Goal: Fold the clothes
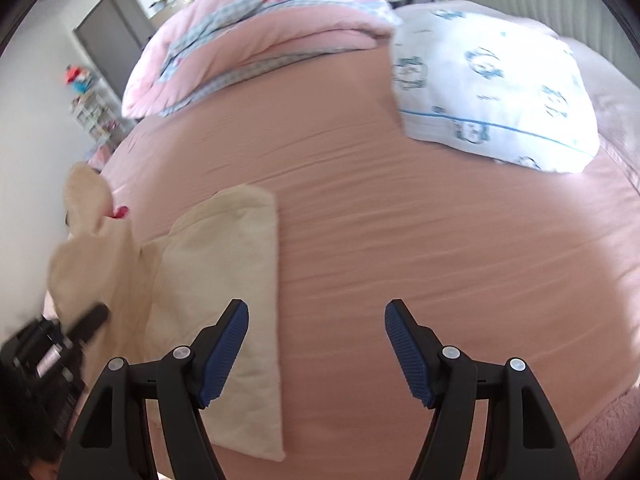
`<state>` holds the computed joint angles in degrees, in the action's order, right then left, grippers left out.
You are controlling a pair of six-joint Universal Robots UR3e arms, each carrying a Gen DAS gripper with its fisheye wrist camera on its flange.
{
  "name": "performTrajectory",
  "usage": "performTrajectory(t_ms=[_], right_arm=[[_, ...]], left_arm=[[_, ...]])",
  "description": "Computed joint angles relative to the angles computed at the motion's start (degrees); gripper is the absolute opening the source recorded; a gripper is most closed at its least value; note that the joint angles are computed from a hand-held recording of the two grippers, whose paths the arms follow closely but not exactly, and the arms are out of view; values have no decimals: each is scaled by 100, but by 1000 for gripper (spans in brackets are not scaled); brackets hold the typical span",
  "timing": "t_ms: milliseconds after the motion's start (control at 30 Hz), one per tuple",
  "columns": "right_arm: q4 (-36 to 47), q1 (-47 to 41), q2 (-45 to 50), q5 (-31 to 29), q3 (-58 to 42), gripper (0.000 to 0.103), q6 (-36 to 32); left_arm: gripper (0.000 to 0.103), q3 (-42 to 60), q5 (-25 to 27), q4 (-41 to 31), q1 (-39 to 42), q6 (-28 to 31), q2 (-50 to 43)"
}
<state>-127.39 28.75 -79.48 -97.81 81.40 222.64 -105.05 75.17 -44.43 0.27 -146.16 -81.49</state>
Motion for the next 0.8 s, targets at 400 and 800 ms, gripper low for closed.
performTrajectory(t_ms=[400,800], right_arm=[[-318,-265,-112,494,453,70,-39],[-490,-416,170,1000,-131,70,-504]], left_arm=[[8,-1325,1420,1955,-1354,1077,329],[69,-1129,-1203,-694,491,1392,1354]])
